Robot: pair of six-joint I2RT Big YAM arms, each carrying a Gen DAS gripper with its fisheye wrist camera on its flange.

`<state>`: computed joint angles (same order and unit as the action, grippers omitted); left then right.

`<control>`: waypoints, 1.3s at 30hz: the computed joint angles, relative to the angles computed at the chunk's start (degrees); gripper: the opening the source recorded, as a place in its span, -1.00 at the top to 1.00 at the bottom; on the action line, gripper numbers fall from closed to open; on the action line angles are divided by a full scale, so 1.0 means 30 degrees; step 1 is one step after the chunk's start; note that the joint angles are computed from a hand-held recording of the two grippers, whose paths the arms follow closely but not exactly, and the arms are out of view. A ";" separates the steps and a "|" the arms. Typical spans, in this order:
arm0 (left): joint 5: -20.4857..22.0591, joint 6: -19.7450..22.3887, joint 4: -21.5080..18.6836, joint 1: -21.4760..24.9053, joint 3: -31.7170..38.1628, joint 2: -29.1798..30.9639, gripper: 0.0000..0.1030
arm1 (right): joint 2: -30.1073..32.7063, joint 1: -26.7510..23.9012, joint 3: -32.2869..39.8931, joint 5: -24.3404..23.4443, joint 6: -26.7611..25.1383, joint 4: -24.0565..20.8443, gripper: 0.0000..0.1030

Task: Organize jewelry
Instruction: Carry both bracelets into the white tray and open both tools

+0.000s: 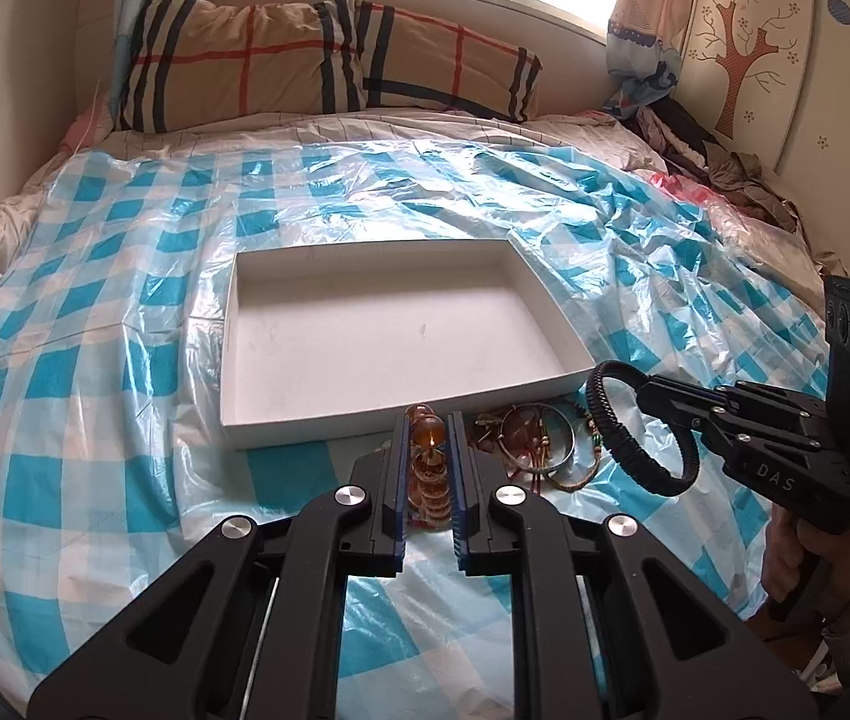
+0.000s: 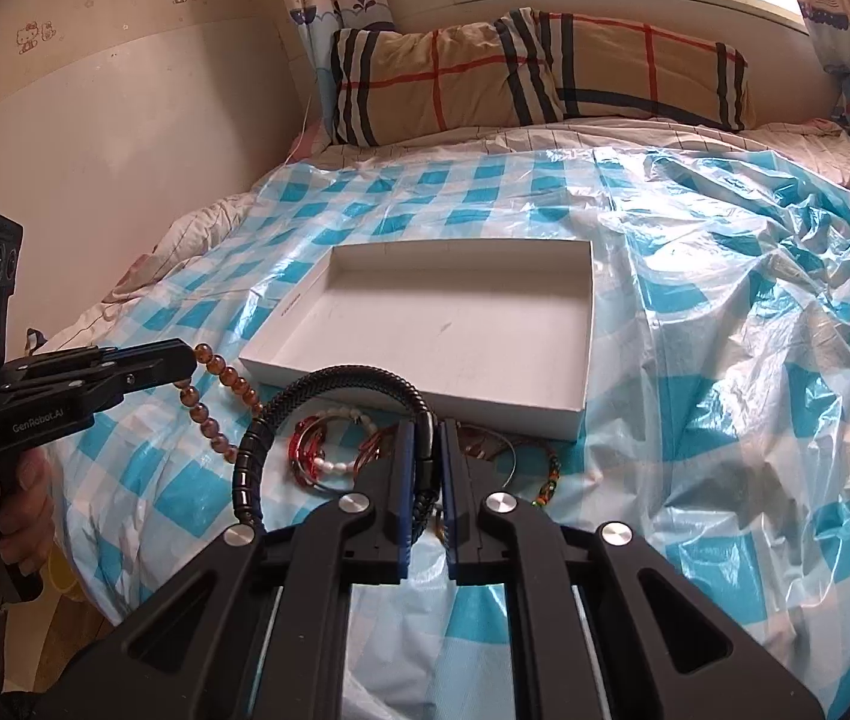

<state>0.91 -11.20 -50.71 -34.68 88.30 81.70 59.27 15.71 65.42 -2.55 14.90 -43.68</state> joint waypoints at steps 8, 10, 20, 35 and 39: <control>0.0012 0.0245 0.0139 -0.0174 0.2027 0.1804 0.79 | 0.1769 -0.0430 0.0905 -0.0012 -0.0404 0.1135 0.82; 0.0051 0.0309 0.0174 -0.0156 0.2474 0.2221 0.79 | 0.2183 -0.0474 0.1108 0.0063 -0.0534 0.1300 0.82; -0.1000 0.0690 0.0475 -0.0185 0.4128 0.4139 0.79 | 0.3960 -0.1114 0.2125 0.0283 -0.0832 0.1714 0.82; -0.3766 0.0040 0.0027 0.0266 0.5301 0.6402 0.78 | 0.6908 -0.1246 0.4049 0.0679 -0.1337 0.1574 0.45; -0.4700 0.0033 -0.0250 0.0133 0.4770 0.5960 0.66 | 0.6040 -0.1178 0.3454 0.0577 -0.1241 0.1473 0.45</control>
<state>-13.19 -11.10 -51.46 -34.29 102.61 99.58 77.40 12.18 75.79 -0.82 11.18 -39.26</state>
